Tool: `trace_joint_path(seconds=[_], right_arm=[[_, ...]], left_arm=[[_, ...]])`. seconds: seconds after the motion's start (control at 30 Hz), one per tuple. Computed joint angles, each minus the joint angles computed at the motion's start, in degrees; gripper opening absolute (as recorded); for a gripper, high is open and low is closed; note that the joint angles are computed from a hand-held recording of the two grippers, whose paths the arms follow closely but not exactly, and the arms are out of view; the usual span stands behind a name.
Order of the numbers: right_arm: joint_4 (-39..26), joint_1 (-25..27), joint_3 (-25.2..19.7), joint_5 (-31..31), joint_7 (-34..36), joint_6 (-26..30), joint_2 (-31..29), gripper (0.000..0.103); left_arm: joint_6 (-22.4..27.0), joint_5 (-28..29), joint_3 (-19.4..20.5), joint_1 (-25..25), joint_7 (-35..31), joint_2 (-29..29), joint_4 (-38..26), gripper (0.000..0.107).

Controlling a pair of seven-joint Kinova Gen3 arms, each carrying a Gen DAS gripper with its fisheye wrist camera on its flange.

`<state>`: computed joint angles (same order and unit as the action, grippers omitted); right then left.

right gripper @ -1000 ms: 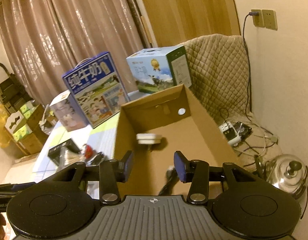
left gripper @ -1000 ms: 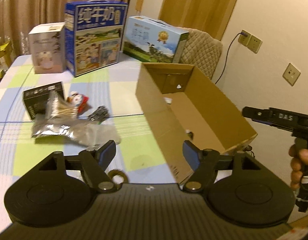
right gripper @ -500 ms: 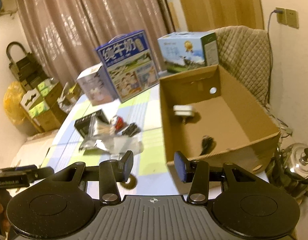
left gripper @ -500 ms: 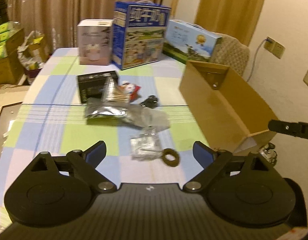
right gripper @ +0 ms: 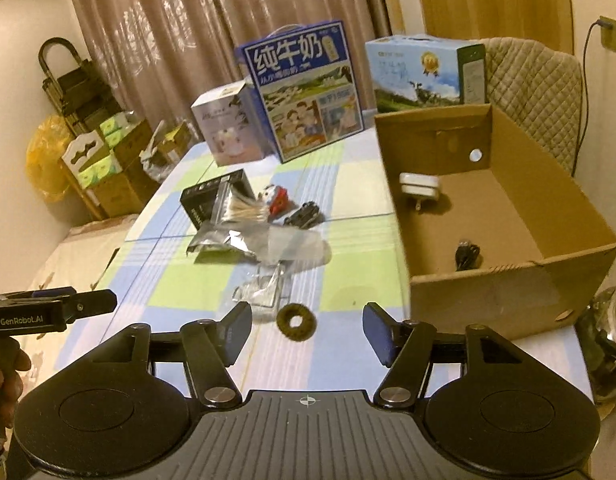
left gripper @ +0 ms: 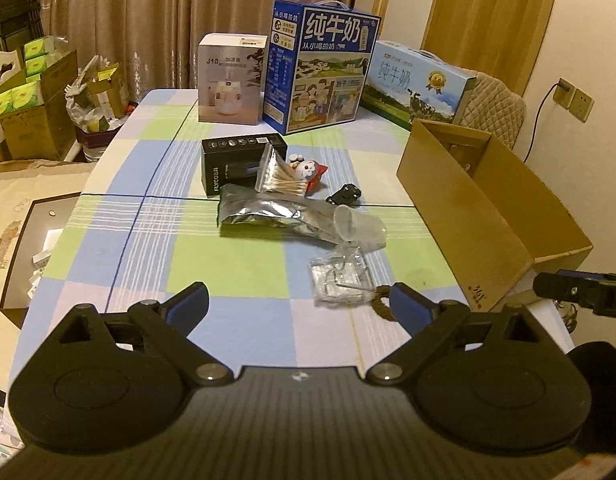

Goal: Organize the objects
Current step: 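Reach the right tool to the brown rubber ring and grasp it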

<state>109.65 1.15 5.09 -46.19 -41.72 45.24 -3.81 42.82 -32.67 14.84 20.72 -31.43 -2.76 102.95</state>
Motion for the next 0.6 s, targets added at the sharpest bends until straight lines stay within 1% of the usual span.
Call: trace_joint_path(seconds=[0.3, 0.6], right_arm=[[0.7, -1.1, -1.2, 1.8, -1.0, -1.1, 0.5, 0.060], [1.5, -2.1, -2.2, 2.3, -1.9, -2.1, 0.9, 0.060]], left_arm=[[-0.6, 0.2, -0.1, 0.0, 0.5, 0.2, 1.0, 0.097], [-0.4, -0.4, -0.3, 0.3, 1.2, 0.6, 1.2, 0.098]])
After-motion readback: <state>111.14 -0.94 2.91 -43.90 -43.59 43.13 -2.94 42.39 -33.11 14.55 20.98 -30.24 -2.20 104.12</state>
